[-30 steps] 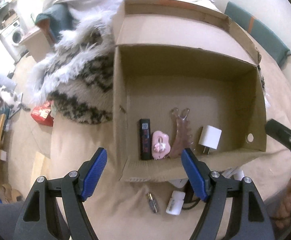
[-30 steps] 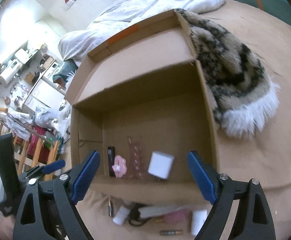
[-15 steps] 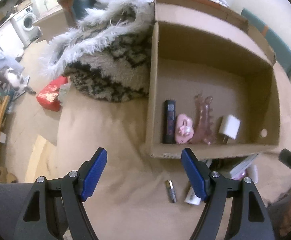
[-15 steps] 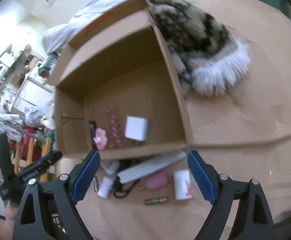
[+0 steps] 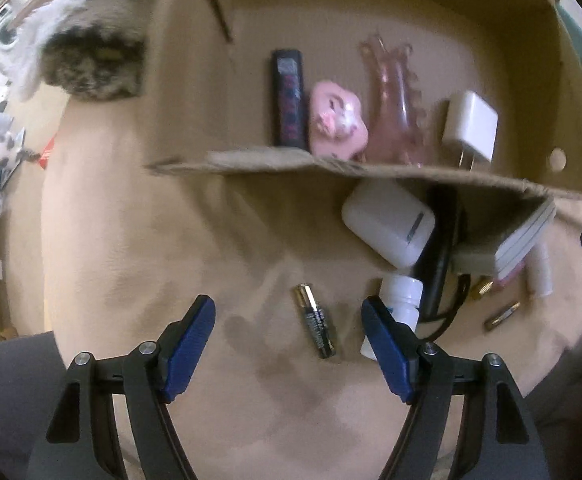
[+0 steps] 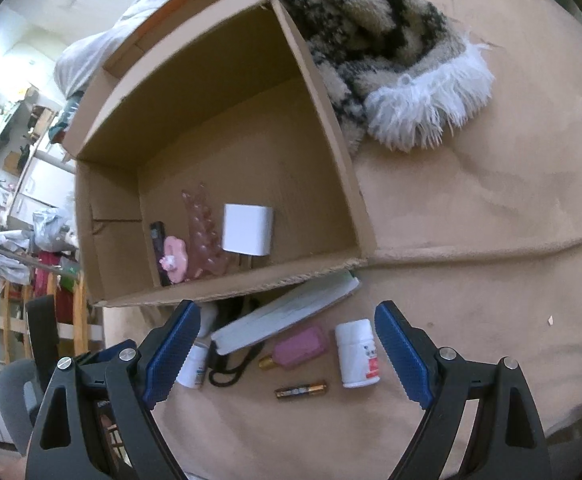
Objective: Organize rigid objects
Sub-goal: 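Grasp the gold battery with the left gripper while the right gripper grasps the white pill bottle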
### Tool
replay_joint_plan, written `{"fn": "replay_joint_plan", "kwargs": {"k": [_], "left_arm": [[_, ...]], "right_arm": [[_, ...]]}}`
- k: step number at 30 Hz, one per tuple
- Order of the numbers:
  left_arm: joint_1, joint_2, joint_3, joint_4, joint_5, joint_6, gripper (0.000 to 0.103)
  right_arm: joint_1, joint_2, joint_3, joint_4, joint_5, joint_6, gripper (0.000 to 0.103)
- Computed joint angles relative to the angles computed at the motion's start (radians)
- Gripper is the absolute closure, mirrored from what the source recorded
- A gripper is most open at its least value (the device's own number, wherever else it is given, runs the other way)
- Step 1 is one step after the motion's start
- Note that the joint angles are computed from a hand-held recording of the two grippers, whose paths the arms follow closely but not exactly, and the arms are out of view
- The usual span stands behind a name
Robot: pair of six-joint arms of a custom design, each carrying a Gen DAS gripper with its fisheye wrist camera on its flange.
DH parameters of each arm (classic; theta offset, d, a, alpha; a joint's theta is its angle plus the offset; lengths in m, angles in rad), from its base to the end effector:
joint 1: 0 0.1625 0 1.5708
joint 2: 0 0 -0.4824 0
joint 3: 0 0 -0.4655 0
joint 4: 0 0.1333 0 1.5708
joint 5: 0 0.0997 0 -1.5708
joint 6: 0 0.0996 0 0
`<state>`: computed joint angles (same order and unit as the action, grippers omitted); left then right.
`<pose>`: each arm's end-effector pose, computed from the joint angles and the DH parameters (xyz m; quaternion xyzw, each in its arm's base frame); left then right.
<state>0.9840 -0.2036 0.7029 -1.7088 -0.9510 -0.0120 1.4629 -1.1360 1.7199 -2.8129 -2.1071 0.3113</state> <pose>-0.3645 -0.8934 -0.0739 0.3181 0.8829 0.0750 0.3371 0.0041 -0.7275 0.3366 -0.2736 -0.8747 0.3355 0.2178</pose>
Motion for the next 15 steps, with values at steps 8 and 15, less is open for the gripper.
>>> {"fn": "replay_joint_plan", "kwargs": {"k": [8, 15], "left_arm": [[0.008, 0.018, -0.035, 0.052, -0.022, -0.012, 0.094], [0.012, 0.012, -0.054, 0.026, -0.039, -0.035, 0.094]], "right_arm": [[-0.034, -0.010, 0.002, 0.057, 0.066, 0.084, 0.009], [-0.039, 0.014, -0.036, 0.207, 0.027, 0.133, 0.014]]}}
